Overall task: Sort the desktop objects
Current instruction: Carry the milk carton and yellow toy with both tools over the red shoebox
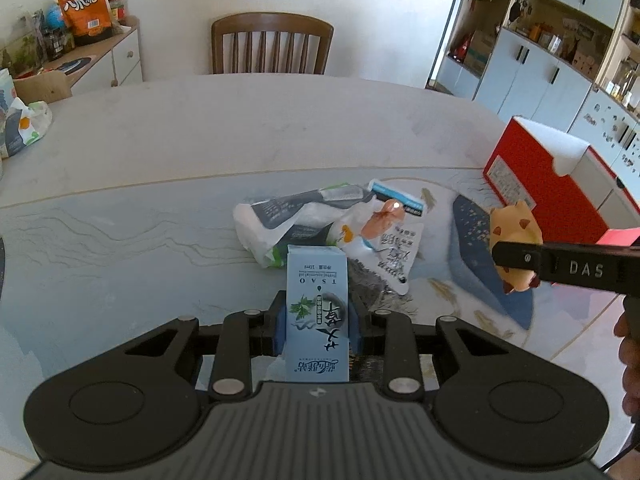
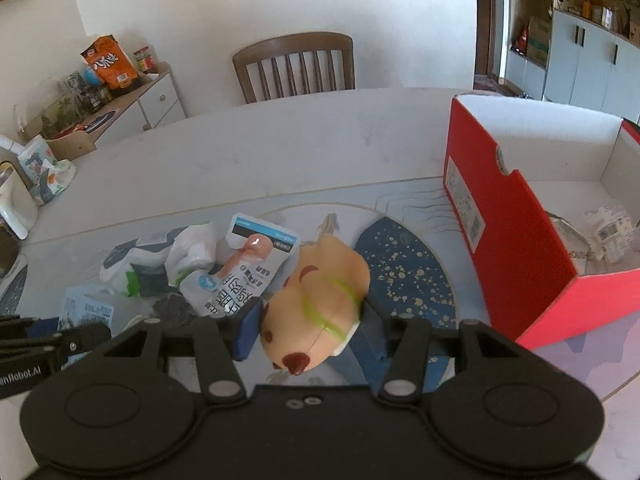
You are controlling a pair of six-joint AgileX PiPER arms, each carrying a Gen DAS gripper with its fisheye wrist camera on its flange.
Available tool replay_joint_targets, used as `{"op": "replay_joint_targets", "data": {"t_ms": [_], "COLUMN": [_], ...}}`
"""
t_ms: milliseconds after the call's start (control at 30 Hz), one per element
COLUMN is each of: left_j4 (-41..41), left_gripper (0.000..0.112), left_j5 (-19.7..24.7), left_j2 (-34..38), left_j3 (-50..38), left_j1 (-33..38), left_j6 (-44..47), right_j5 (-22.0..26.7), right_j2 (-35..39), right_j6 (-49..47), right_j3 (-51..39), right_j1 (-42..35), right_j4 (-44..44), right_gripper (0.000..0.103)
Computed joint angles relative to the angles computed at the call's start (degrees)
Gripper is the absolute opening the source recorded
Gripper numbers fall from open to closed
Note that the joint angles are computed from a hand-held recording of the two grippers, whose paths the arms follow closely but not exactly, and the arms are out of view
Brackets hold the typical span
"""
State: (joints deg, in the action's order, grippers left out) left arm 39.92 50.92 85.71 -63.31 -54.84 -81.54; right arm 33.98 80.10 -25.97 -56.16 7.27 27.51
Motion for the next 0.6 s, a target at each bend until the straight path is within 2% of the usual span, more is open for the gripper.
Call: {"op": "replay_joint_targets", "data": {"t_ms": [267, 600], "left_j4": [-0.56, -3.02], "left_gripper": [0.028, 0.028], "left_j5": [-0.16, 2.78], "left_j2": [-1.61, -0.20], "left_j3": [-1.54, -10.32], "left_j1": [-0.57, -1.70], "left_j6": [0.29, 6.33], "right_j5": [2.16, 8.90], "right_j2": [-3.96, -7.46], "right_j6": [-5.51, -9.07], "right_j3": [1.56, -0.95], "right_j1": [-3.64, -10.35], "right_j4": [4.42, 6.60], "right_gripper": [0.052, 0.052]}}
